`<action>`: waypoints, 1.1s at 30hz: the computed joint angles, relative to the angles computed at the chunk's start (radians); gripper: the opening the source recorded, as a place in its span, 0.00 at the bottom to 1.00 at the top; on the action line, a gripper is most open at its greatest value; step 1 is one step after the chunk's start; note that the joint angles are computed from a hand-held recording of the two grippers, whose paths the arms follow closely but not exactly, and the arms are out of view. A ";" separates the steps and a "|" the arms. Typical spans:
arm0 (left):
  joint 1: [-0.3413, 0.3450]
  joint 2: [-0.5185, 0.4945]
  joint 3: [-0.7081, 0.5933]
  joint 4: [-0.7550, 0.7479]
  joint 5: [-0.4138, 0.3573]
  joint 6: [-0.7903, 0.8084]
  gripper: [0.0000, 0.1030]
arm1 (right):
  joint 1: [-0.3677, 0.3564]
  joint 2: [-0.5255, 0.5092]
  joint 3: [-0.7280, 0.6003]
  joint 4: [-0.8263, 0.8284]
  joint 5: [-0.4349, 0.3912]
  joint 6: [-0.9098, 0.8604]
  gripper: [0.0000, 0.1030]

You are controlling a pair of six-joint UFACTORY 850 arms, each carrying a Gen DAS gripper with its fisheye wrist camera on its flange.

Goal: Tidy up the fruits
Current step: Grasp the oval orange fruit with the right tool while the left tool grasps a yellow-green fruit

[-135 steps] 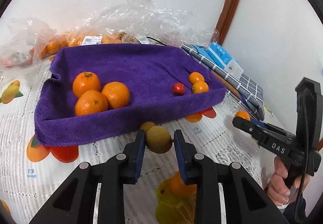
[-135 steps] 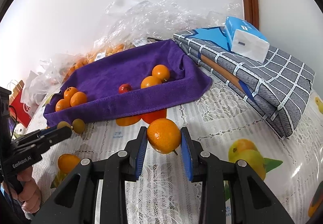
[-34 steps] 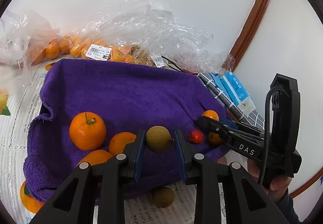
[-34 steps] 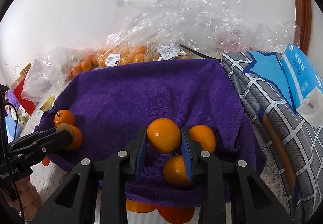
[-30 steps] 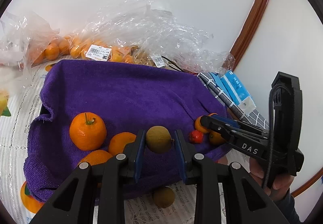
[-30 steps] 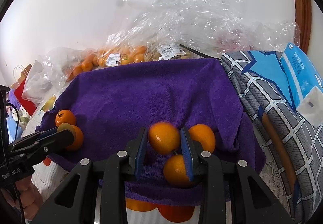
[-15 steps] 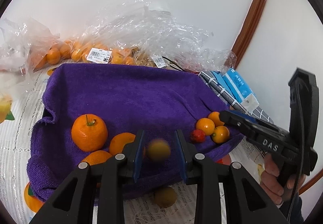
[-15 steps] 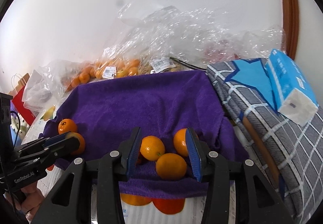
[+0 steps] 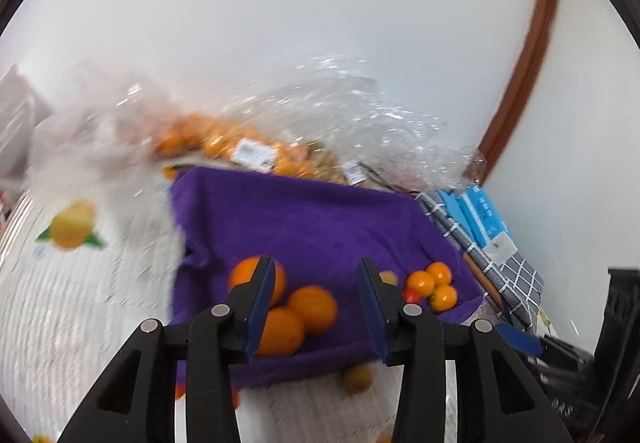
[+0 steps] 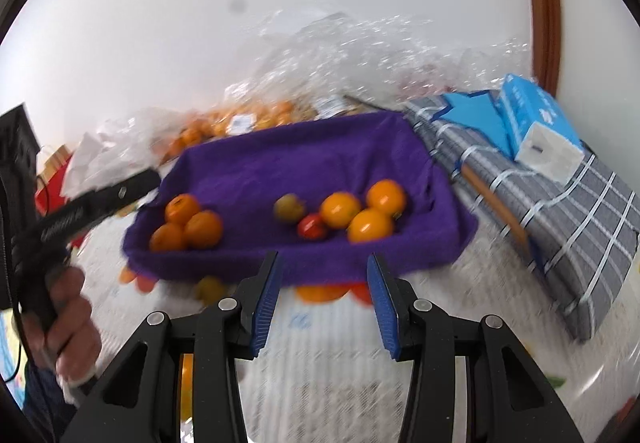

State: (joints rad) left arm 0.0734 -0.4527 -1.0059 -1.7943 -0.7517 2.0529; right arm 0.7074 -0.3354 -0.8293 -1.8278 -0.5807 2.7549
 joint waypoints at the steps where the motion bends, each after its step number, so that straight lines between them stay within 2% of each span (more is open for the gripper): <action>1: 0.016 0.000 0.006 0.015 -0.001 -0.013 0.39 | 0.014 -0.006 -0.006 0.005 0.002 -0.003 0.43; 4: 0.044 0.002 0.026 0.009 0.021 0.008 0.39 | 0.040 -0.029 -0.020 -0.019 0.026 0.027 0.46; 8: 0.083 -0.003 0.058 -0.032 0.027 0.058 0.39 | 0.057 -0.080 -0.046 -0.137 0.081 0.148 0.47; 13: 0.092 -0.011 0.061 -0.045 0.024 0.061 0.41 | 0.069 -0.122 -0.072 -0.256 0.112 0.281 0.47; 17: 0.081 -0.015 0.061 -0.042 0.047 0.075 0.41 | 0.084 -0.176 -0.140 -0.025 0.120 0.036 0.49; 19: 0.077 -0.018 0.058 -0.023 0.041 0.063 0.41 | 0.088 -0.192 -0.157 0.044 0.119 -0.030 0.49; 20: 0.076 -0.017 0.059 -0.017 0.035 0.060 0.41 | 0.093 -0.194 -0.157 0.058 0.101 -0.038 0.45; 21: 0.076 -0.016 0.061 -0.017 0.032 0.067 0.41 | 0.096 -0.191 -0.150 0.034 0.090 -0.007 0.42; 25: 0.071 -0.012 0.070 -0.014 0.029 0.092 0.41 | 0.096 -0.166 -0.113 -0.030 0.074 0.077 0.42; 29: 0.042 0.033 0.139 -0.190 0.063 0.325 0.41 | 0.105 -0.106 -0.036 -0.050 0.034 0.145 0.42; 33: 0.008 0.064 0.174 -0.150 0.080 0.370 0.41 | 0.116 -0.043 0.038 0.011 -0.017 0.143 0.42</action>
State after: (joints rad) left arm 0.0810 -0.3892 -0.8315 -1.9439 -0.6717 2.4226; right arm 0.8235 -0.3787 -0.7913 -1.8171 -0.5979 2.8978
